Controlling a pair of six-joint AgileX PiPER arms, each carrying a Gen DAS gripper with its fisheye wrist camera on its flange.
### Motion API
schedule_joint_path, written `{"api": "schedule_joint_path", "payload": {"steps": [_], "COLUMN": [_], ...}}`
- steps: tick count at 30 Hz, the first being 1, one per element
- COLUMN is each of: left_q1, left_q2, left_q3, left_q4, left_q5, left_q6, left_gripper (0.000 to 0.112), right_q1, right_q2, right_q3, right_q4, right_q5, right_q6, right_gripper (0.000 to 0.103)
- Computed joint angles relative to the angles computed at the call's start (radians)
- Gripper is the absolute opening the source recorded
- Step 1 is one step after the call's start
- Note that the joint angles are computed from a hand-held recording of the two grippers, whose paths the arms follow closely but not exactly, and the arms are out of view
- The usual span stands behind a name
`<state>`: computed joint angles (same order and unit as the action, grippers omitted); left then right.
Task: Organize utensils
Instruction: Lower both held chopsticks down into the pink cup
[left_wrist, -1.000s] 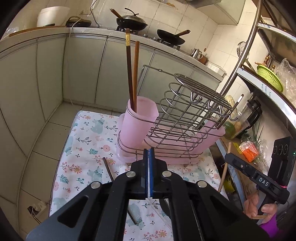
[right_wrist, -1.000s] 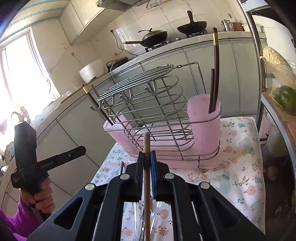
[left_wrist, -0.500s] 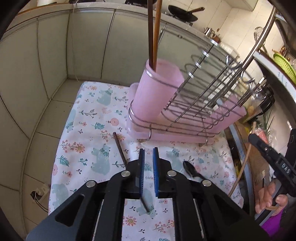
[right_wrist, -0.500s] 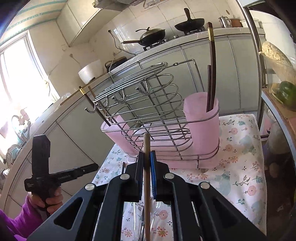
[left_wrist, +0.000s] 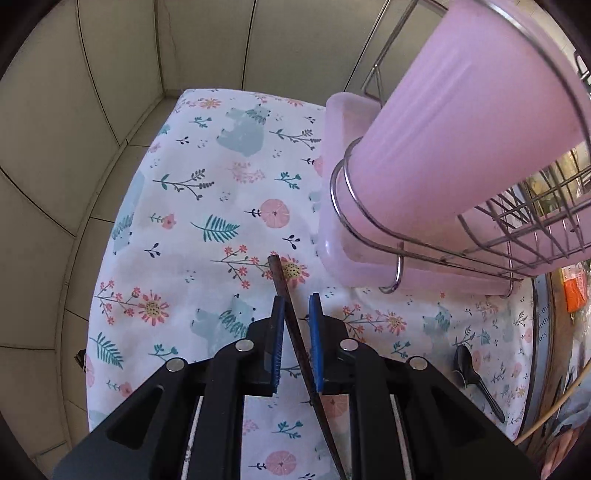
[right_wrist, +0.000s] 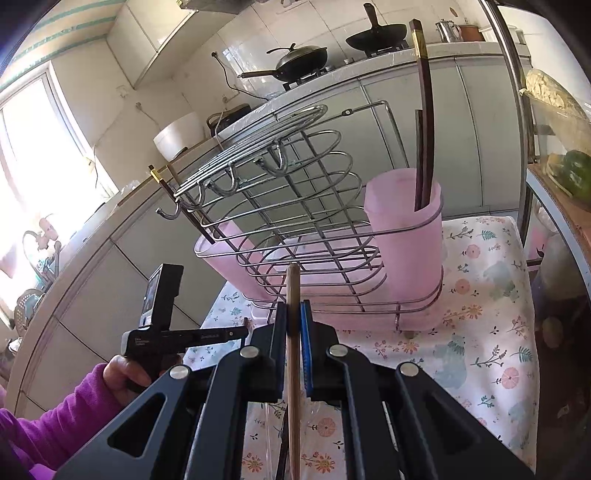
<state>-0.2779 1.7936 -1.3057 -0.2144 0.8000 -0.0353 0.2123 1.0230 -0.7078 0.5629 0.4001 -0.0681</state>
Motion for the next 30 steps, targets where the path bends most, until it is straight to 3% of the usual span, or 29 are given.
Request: {"api": "schedule_joint_path", "payload": {"steps": [10, 14, 22, 30], "left_q1": [-0.013, 0.0, 0.056, 0.123], "left_q2": [0.049, 0.006, -0.279, -0.528], "left_q3": [-0.03, 0.016, 0.233, 0.288], "left_q4": [0.049, 0.019, -0.147, -0.297], "left_q5": [-0.025, -0.053, -0.123, -0.16], "left_q6": [-0.05, -0.025, 0.143, 0.268], "left_gripper": [0.013, 0.006, 0.005, 0.005], "right_q1": [-0.004, 0.006, 0.045, 0.081], "right_q2": [0.012, -0.005, -0.068, -0.136], "right_q3": [0.005, 0.007, 0.001, -0.042], "right_q4": [0.034, -0.006, -0.165, -0.369], "right_q5": [-0.003, -0.002, 0.002, 0.035], "right_q6": [-0.037, 0.007, 0.176, 0.381], "right_gripper": [0.007, 0.007, 0.007, 0.007]}}
